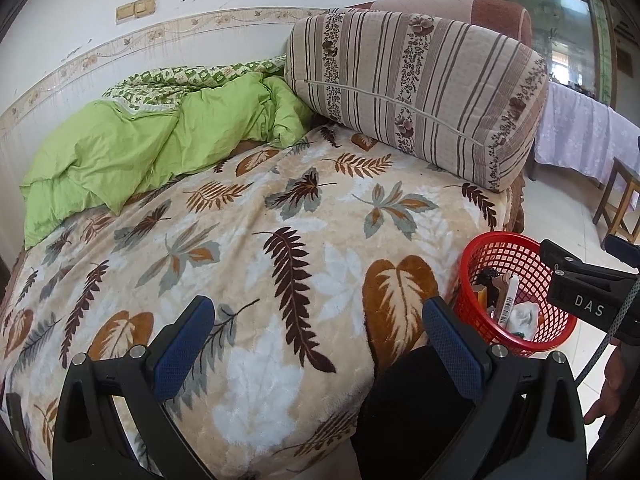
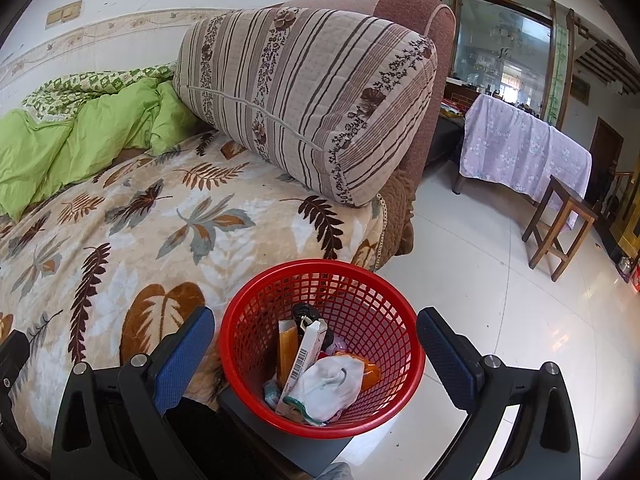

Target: Collect trash

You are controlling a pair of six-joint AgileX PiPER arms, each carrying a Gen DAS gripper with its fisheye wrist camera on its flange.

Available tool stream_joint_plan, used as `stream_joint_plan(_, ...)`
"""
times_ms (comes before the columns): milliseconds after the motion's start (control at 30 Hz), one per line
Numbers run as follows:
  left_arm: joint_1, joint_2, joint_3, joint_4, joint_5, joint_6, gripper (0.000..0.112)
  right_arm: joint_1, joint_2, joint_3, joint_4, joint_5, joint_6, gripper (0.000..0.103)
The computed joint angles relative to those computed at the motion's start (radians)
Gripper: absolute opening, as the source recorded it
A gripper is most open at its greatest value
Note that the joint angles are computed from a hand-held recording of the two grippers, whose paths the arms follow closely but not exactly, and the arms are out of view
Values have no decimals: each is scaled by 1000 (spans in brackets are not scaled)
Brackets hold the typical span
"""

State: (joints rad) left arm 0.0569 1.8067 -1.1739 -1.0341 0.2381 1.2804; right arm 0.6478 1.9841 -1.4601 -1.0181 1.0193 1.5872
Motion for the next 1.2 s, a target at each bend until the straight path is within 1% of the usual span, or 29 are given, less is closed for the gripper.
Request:
stream_joint_plan(167,11,6,-11,21,25,-33,103,2,2,-4,3,4,0,101)
stream_joint_plan(333,13,6,-13,21,29,-28,103,4,-1,1,8,9,4,101)
stream_joint_plan(567,13,-2,-1,-10,20,3,103,5,-6,7,11,8,6,101)
stream_joint_plan(1200,14,-8,0,0,26,-11,103,4,-9,14,10,6,12,101)
